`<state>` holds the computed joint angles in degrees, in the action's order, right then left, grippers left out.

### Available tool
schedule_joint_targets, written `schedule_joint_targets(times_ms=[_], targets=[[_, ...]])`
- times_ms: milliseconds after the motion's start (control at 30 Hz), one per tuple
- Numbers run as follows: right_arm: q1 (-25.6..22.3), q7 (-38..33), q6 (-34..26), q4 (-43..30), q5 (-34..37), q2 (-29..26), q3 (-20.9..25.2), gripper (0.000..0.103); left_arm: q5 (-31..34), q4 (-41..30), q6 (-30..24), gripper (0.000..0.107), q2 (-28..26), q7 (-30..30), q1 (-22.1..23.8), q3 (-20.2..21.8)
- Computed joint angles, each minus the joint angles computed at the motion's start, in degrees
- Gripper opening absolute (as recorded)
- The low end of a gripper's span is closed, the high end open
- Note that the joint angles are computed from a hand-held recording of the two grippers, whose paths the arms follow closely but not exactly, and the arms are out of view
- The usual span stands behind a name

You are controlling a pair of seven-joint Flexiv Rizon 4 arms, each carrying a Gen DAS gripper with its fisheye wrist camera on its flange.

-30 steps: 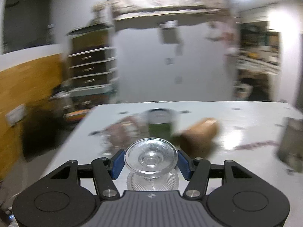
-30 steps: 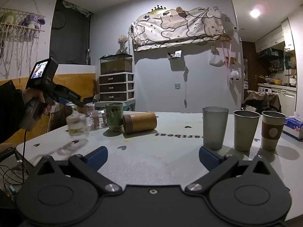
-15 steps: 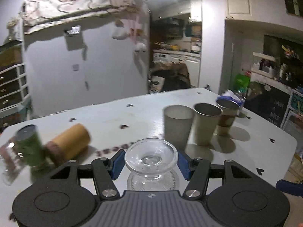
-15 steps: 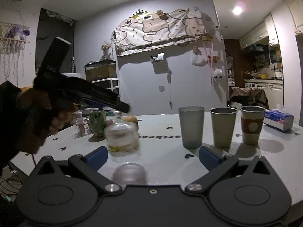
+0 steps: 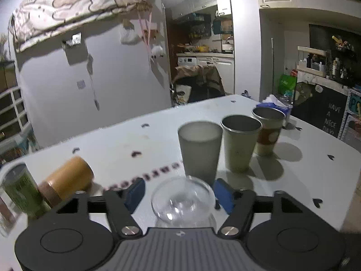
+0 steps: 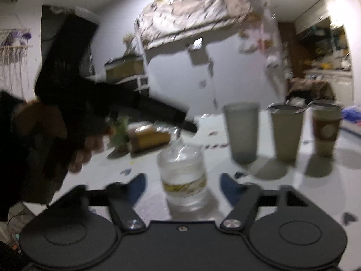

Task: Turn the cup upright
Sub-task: 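Lift the goblet with the left tool and carry it toward the cups, then grasp the goblet bowl with the right tool while the left tool holds the foot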

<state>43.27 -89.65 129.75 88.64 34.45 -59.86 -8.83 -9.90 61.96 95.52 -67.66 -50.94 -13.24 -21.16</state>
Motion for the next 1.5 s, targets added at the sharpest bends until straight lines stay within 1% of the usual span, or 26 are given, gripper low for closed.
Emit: schedule_joint_targets(times_ms=[33, 67, 100, 133, 200, 233, 267, 300, 400, 433, 533, 600, 700, 800, 867, 933, 967, 1033, 1067, 1133, 1167, 1200, 1233, 1267, 1400, 1500], targets=[[-0.3, 0.2, -1.2, -1.0, -0.7, -0.5, 0.2, 0.05, -0.4, -1.2, -1.2, 0.074, -0.1, -0.1, -0.8, 1.2], [-0.1, 0.4, -2.6, -1.9, -0.4, -0.8, -0.3, 0.04, -1.2, -2.8, -3.0, 0.074, -0.3, -0.7, -2.0, 3.1], [-0.1, 0.9, -3.7, -2.6, -0.8, -1.2, -0.5, 0.034, -2.3, -4.6, -5.1, 0.074, -0.6, -1.9, -3.5, 5.9], [-0.6, 1.8, -4.0, -2.8, -2.3, -1.5, 0.1, 0.031, -3.3, -6.7, -7.7, 0.074, -1.1, -3.4, -5.1, 8.9], [-2.1, 4.0, -4.3, -3.3, -5.4, -2.0, 1.5, 0.028, -4.5, -10.6, -12.3, 0.073, -2.3, -6.5, -6.9, 13.0], [-2.2, 5.0, -4.8, -3.7, -6.0, -2.4, 1.4, 0.027, -4.7, -12.2, -13.9, 0.07, -3.0, -8.0, -7.4, 14.3], [-2.0, 5.8, -5.5, -4.1, -6.2, -2.7, 0.9, 0.025, -4.5, -13.4, -14.9, 0.065, -3.5, -9.2, -7.5, 14.6], [-1.9, 6.7, -6.0, -4.4, -6.7, -2.9, 0.6, 0.024, -4.5, -13.6, -15.8, 0.058, -3.6, -8.4, -6.9, 13.1], [-1.7, 9.3, -7.3, -5.1, -7.5, -3.5, -0.6, 0.022, -3.3, -11.2, -13.8, 0.058, -2.5, -7.5, -6.1, 11.6], [-1.6, 10.3, -7.6, -5.3, -7.7, -3.7, -0.9, 0.021, -2.8, -9.2, -12.7, 0.058, -1.7, -6.2, -5.3, 10.1], [-1.2, 13.0, -8.0, -5.5, -7.7, -4.1, -1.7, 0.02, -2.1, -3.2, -9.5, 0.057, 1.1, -4.2, -3.5, 7.1], [-0.8, 14.7, -8.2, -5.5, -7.1, -4.3, -2.4, 0.02, -1.4, 2.2, -6.4, 0.057, 3.1, -1.9, -1.0, 3.3], [-0.2, 17.0, -8.8, -5.3, -6.6, -4.5, -3.3, 0.02, 0.0, 10.7, -1.5, 0.056, 5.6, 0.9, 4.2, -3.6], [-0.3, 18.8, -8.2, -4.3, -7.4, -4.2, -2.9, 0.02, 2.0, 17.4, 3.0, 0.056, 6.5, 1.2, 9.2, -9.3], [-0.3, 19.7, -8.1, -3.7, -8.2, -4.0, -2.7, 0.02, 3.4, 20.2, 3.8, 0.055, 6.5, 0.5, 12.1, -12.3], [0.3, 20.2, -8.5, -3.4, -8.5, -4.0, -3.2, 0.02, 4.7, 22.5, 2.3, 0.054, 6.0, 0.6, 15.7, -16.2], [0.4, 20.5, -8.8, -3.2, -8.9, -3.9, -3.2, 0.02, 5.5, 23.3, 2.9, 0.054, 5.4, 0.9, 17.0, -17.7], [0.7, 21.2, -9.7, -2.9, -9.8, -3.7, -3.4, 0.02, 5.5, 24.3, 1.9, 0.054, 5.0, 0.5, 18.4, -19.0], [1.2, 21.4, -11.3, -2.5, -10.0, -3.5, -4.1, 0.02, 5.3, 24.3, 1.9, 0.054, 4.7, 0.2, 18.5, -18.9], [3.5, 21.3, -10.6, -2.0, -9.5, -4.2, -6.7, 0.02, 4.6, 24.2, 2.8, 0.055, 4.7, -1.0, 17.5, -17.1], [3.9, 21.4, -10.0, -1.7, -9.4, -4.2, -7.0, 0.023, 4.8, 24.2, 3.5, 0.055, 4.6, -1.4, 17.2, -16.5], [4.5, 21.4, -10.2, -1.2, -9.1, -4.0, -7.6, 0.023, 5.3, 24.4, 2.6, 0.055, 4.3, -1.3, 18.1, -17.2], [4.2, 21.2, -9.1, -0.6, -9.9, -3.8, -7.1, 0.023, 5.1, 24.5, 2.1, 0.055, 4.1, -1.6, 18.5, -17.6], [4.5, 20.7, -9.0, 0.0, -9.9, -3.5, -7.5, 0.023, 5.1, 24.6, 2.3, 0.055, 4.0, -1.8, 18.3, -17.3], [8.0, 18.6, -10.1, 3.5, -7.9, -2.3, -10.9, 0.024, 6.3, 25.1, 3.8, 0.055, 3.8, -2.1, 18.4, -16.5], [8.1, 18.9, -9.2, 5.4, -6.5, -1.2, -10.9, 0.025, 9.0, 25.7, 6.9, 0.055, 3.3, -1.8, 19.4, -17.2]])
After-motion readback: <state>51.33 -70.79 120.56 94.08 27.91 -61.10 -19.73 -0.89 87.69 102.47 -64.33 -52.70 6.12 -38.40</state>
